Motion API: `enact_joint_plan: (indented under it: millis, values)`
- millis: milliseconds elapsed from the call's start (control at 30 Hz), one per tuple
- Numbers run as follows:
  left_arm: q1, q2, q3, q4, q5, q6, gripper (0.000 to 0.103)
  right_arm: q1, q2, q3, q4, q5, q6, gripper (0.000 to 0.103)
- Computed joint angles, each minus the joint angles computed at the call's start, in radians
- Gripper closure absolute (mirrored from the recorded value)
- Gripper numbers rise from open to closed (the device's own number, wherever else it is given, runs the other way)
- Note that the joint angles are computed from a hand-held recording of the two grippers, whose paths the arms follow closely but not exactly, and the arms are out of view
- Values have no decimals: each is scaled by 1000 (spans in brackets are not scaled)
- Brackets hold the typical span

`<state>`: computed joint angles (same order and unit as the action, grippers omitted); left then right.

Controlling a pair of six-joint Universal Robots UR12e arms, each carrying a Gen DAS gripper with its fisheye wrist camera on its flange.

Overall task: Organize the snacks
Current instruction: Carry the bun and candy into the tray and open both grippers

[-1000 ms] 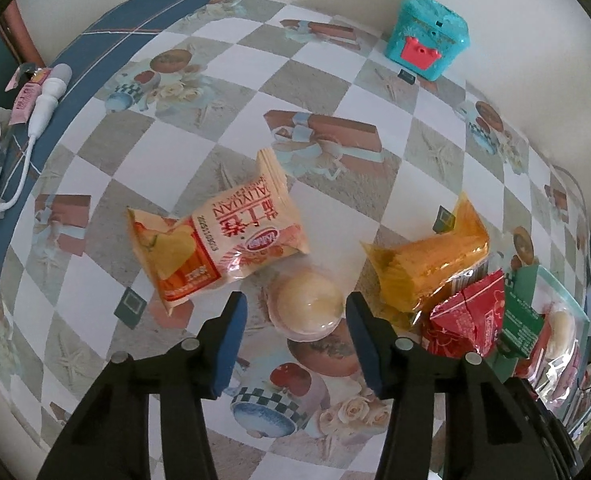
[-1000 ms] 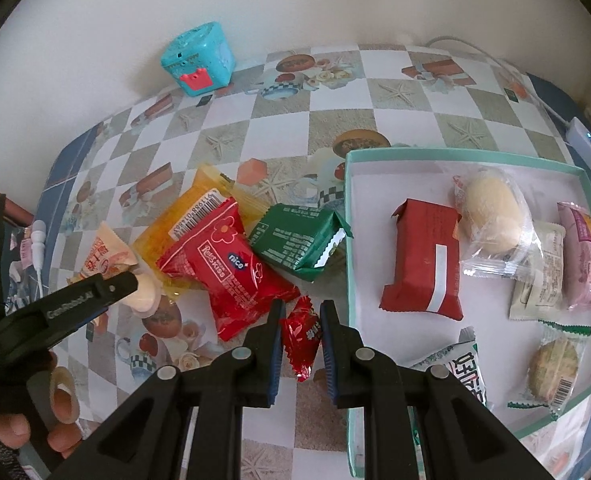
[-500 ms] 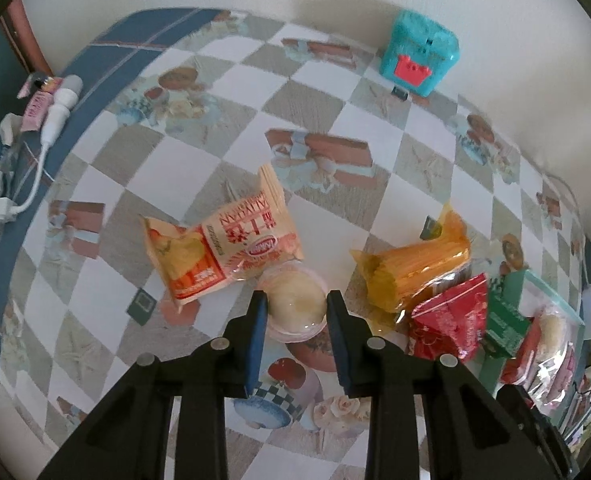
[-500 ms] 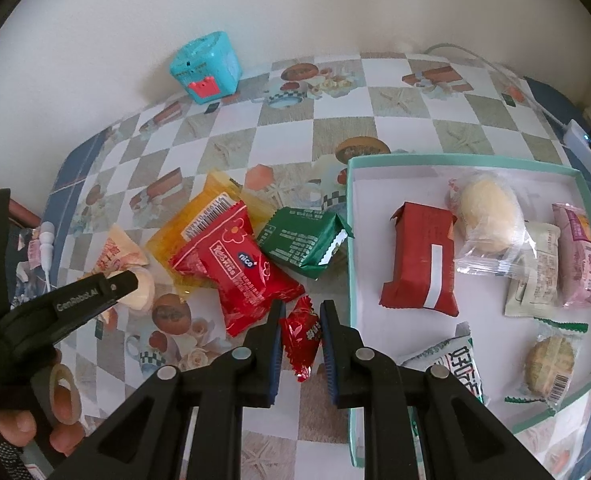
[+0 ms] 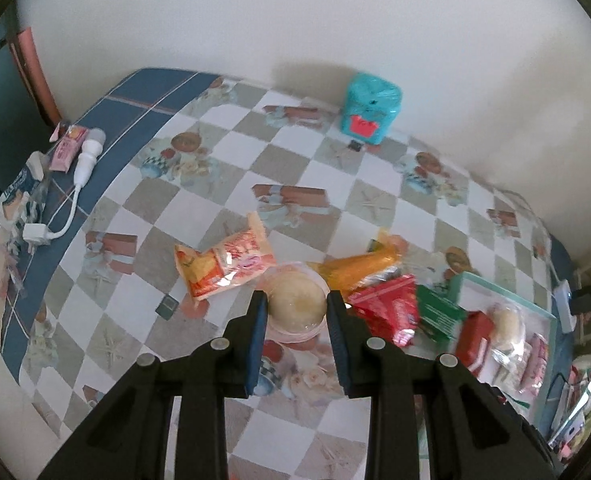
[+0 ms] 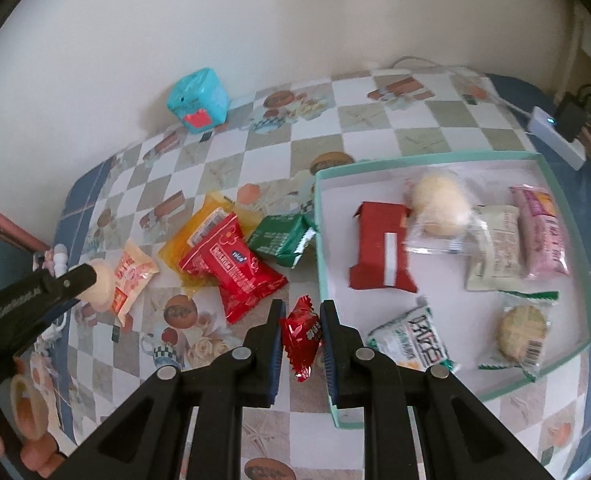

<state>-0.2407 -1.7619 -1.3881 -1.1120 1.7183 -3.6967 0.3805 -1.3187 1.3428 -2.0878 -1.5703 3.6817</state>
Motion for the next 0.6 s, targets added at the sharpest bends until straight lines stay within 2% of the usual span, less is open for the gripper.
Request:
enact_joint_plan:
  millis: [167, 367, 500, 600]
  values:
    - [-25, 1, 9, 22, -8, 32, 72, -7, -34, 35, -22, -29, 25, 84]
    - [-59, -5, 26, 36, -3, 66, 72, -42, -73, 84, -50, -25, 80, 84]
    - [-82, -16, 43, 46, 0, 93, 72, -65, -93, 108, -30, -80, 139, 84]
    - [-98, -25, 55, 50, -5, 113, 72, -93, -116, 143, -28, -77, 190, 84]
